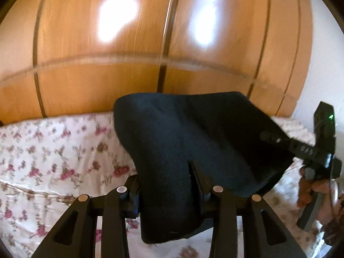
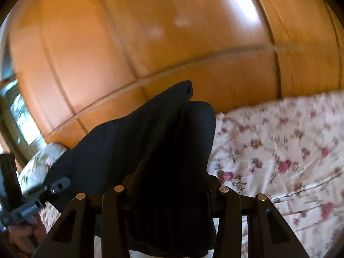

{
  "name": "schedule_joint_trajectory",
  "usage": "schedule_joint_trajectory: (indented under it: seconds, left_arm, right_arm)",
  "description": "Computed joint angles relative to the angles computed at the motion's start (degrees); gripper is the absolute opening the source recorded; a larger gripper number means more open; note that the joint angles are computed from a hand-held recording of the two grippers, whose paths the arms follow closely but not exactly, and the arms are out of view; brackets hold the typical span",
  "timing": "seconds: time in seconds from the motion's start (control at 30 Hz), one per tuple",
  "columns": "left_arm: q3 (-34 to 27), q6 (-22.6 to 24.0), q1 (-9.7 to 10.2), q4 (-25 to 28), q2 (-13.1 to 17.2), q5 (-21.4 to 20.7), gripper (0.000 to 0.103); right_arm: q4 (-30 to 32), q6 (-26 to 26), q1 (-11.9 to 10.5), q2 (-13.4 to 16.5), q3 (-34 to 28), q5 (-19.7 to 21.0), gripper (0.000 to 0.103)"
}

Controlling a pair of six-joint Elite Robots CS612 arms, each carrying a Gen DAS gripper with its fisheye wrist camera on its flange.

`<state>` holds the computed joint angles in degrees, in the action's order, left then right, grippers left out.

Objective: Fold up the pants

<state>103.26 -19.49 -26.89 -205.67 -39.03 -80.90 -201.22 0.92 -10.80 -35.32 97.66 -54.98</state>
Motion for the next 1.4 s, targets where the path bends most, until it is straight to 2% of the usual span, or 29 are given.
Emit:
schedule_joint_trajectory:
  seconds: [0.07, 0.1, 0.13, 0.17, 0.27, 0.33, 0.4, 0.5, 0.67, 0.77, 0.93, 1.03, 1.17, 1.27, 1.4]
  left_arm:
    - [-1.09, 0.18, 0.53, 2.08, 1.36, -0.88, 0.062]
    - [-0.78, 0.04, 0.53, 0.23, 1.95, -0.49, 0.067]
    - [-0.36, -1.08, 0.66, -1.39, 2.34, -0.34, 0.078]
    - [-0.15, -3.77, 1.3, -1.49, 2.38, -1.69, 0.082]
    - [0.36, -7.92, 2.28, -2.08, 2.45, -4.46, 0.082]
    - [1.12, -7.86, 1.74, -1.91, 2.02, -2.92, 0.082]
    - [2.23, -7.93, 0.76, -1.7, 1.21, -0.16, 0.082]
    - [4.11, -8.69, -0.88, -1.89, 0.29, 4.09, 0.082]
    - [8.12, -11.45, -3.39, -4.57, -0.92, 6.14, 0.081]
    - [9.58, -14.06, -4.58, -3.16, -1.55, 6.1, 0.081]
    - [11.59, -14.43, -7.11, -1.31, -2.36, 8.59, 0.081]
    - [12.39, -12.61, -8.18, -0.22, -2.57, 7.8, 0.081]
    - [14.59, -10.25, -11.11, -3.77, -2.65, 14.2, 0.081]
    - [16.26, -11.16, -13.17, -7.25, -2.91, 20.05, 0.081]
    - [17.78, -14.9, -13.87, -6.15, -4.37, 20.85, 0.081]
  right_arm:
    - [2.96, 0.97, 0.09, 1.22, -1.35, -2.6, 0.052]
    - [3.21, 2.39, -0.29, 1.79, -1.63, -1.77, 0.058]
    - [3.22, 4.45, -0.94, 2.33, -1.96, 0.36, 0.06]
    - [3.21, 5.65, -1.38, 2.58, -2.01, 1.58, 0.063]
    - [3.7, 4.58, -1.05, 2.35, -1.89, 0.18, 0.065]
    - [3.21, 4.0, -0.64, 2.05, -1.6, -1.72, 0.067]
    - [3.28, 3.34, -0.2, 1.38, -1.1, -4.01, 0.068]
    - [-0.99, 1.84, 0.36, -0.3, 2.05, -8.04, 0.068]
    - [-5.07, -2.43, 0.58, -3.0, 8.18, -11.29, 0.068]
    - [-6.21, -5.42, 0.89, -4.24, 11.5, -13.43, 0.068]
    - [-7.31, -7.68, 1.02, -4.84, 14.96, -13.66, 0.068]
    - [-8.0, -7.47, 1.02, -5.02, 16.38, -14.31, 0.068]
    - [-8.97, -7.17, 0.92, -5.34, 18.59, -14.41, 0.068]
    - [-11.3, -8.04, 1.14, -5.73, 20.29, -15.36, 0.068]
    - [-15.42, -8.85, 1.3, -6.65, 22.72, -16.07, 0.068]
